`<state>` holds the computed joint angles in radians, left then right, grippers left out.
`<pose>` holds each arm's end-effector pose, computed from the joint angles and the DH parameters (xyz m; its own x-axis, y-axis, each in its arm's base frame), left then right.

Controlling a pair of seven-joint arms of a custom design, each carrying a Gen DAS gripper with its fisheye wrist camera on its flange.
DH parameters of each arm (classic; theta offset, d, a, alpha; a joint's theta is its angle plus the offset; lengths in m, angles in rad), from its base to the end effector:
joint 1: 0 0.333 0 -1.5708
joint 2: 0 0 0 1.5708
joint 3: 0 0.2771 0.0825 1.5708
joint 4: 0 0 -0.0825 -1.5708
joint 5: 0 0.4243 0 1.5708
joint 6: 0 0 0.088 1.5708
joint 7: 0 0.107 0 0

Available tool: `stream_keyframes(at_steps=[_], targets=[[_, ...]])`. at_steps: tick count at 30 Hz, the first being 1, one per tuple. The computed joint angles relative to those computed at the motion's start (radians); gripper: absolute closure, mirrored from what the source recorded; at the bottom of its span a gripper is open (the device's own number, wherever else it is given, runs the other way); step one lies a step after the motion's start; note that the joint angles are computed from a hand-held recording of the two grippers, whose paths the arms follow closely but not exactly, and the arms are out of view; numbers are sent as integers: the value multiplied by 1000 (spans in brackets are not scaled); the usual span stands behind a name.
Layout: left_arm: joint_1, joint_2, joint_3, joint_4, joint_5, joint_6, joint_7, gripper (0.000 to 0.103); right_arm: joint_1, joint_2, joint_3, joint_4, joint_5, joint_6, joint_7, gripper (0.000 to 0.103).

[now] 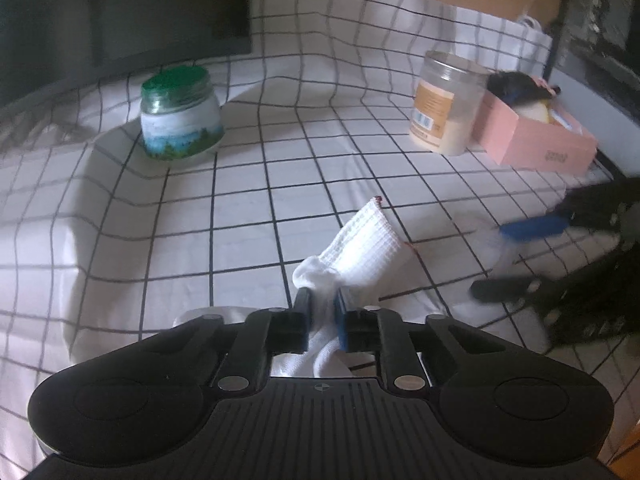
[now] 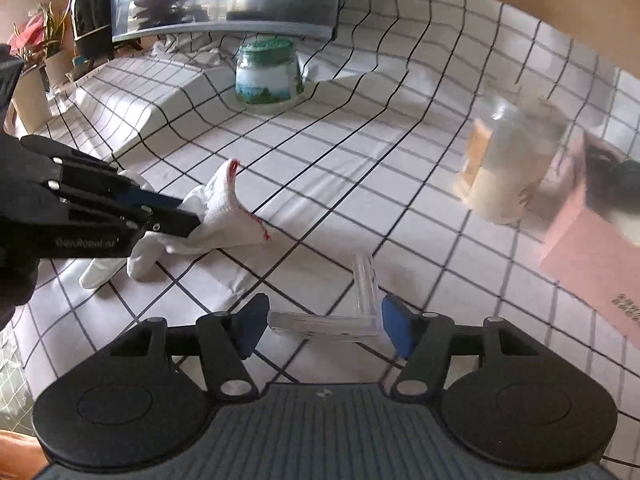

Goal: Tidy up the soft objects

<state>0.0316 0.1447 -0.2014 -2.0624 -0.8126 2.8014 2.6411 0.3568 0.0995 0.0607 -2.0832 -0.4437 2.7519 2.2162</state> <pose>0.6328 -0.0716 0.3591 -0.5165 -0.8560 0.0226 -0.6379 0.3671 -0.6770 0.5725 0.2726 0.3786 0.1343 -0.9909 -0.0052 -0.8061 -0.1062 -0.5821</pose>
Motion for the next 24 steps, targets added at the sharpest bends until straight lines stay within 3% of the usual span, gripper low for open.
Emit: stream_keyframes(at_steps=[2, 4, 6, 8, 13, 15, 18, 21, 22, 24], targets=[[35, -18, -34, -10, -16, -26, 26, 92, -4, -45, -2, -33, -11, 1, 6, 41], [118, -42, -116, -20, -35, -66, 55, 92, -14, -94, 1, -67, -29, -4, 22, 41], [82, -71, -84, -29, -71, -108, 102, 93, -32, -152, 9, -108, -49, -20, 40, 41], [87, -92, -96, -32, -92, -153, 122, 93, -55, -218, 24, -153, -79, -52, 69, 41], [27, -84, -82, 39, -208, -235, 200, 93, -133, -406, 80, -270, -158, -141, 160, 41], [29, -51, -113, 108, -246, -259, 214, 93, -175, -478, 108, -304, -208, -174, 200, 41], [-102, 13, -32, 240, -320, -287, 254, 93, -245, -569, 147, -339, -300, -203, 272, 41], [-160, 128, -36, 433, -333, -308, 214, 93, -311, -607, 170, -349, -383, -201, 336, 41], [-163, 185, -56, 516, -314, -324, 175, 93, -332, -606, 176, -348, -409, -197, 361, 41], [-103, 328, -198, 691, -185, -318, 27, 93, -369, -583, 179, -334, -454, -189, 419, 41]])
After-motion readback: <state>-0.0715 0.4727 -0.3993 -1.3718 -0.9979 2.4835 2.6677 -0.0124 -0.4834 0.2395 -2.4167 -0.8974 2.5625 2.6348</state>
